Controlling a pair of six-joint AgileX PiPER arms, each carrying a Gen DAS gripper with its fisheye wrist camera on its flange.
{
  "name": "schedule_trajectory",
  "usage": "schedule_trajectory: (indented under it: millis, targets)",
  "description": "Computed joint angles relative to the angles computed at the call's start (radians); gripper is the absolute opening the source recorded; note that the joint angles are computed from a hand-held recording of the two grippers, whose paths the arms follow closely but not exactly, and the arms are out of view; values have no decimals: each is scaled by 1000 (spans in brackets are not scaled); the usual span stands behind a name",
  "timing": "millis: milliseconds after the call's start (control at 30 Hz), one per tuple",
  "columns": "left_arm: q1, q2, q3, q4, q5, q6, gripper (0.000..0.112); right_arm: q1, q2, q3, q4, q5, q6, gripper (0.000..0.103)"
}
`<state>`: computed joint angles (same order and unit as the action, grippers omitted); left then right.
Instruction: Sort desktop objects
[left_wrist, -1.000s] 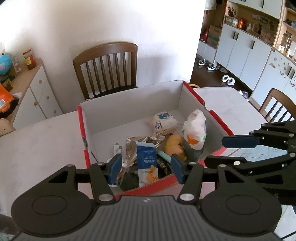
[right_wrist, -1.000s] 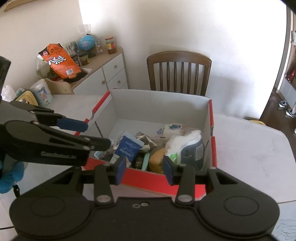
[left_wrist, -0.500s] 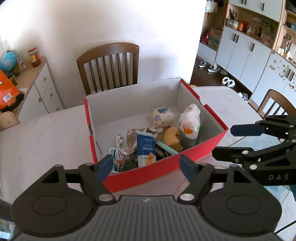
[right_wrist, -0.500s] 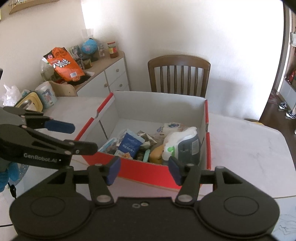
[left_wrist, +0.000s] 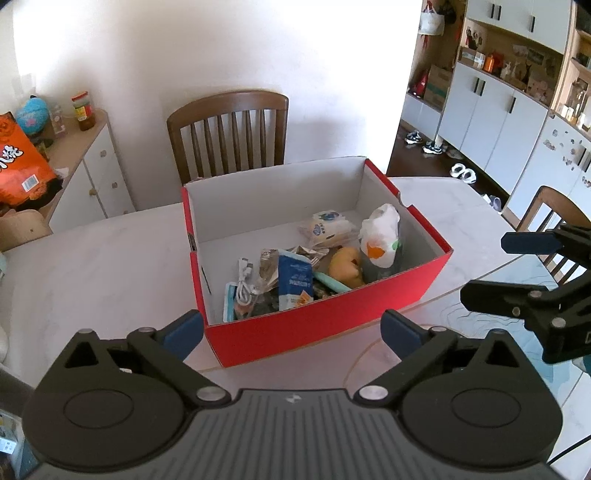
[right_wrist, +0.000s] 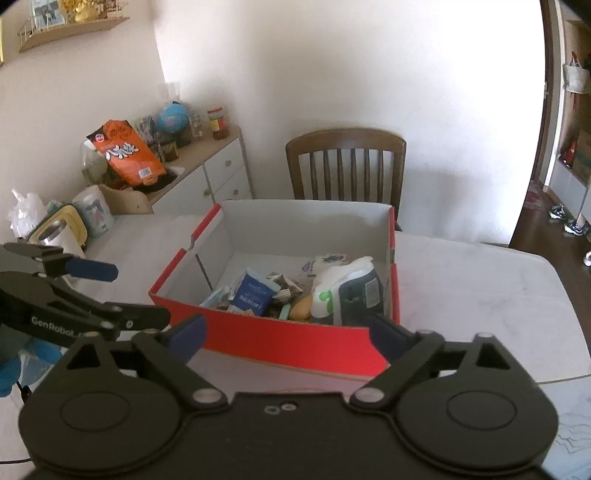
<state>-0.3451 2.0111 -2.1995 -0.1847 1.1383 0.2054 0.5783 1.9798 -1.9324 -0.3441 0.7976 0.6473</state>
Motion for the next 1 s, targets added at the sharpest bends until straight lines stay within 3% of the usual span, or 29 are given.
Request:
schedule_trajectory:
  millis: [233,1000]
  targets:
    - [-22,-55,85,46,-45,-29,102,14,-29,68,-45,-28,50,103]
    - [-26,-171,313,-14,-145,-22,102,36,-80,199,-116,-62,184,103]
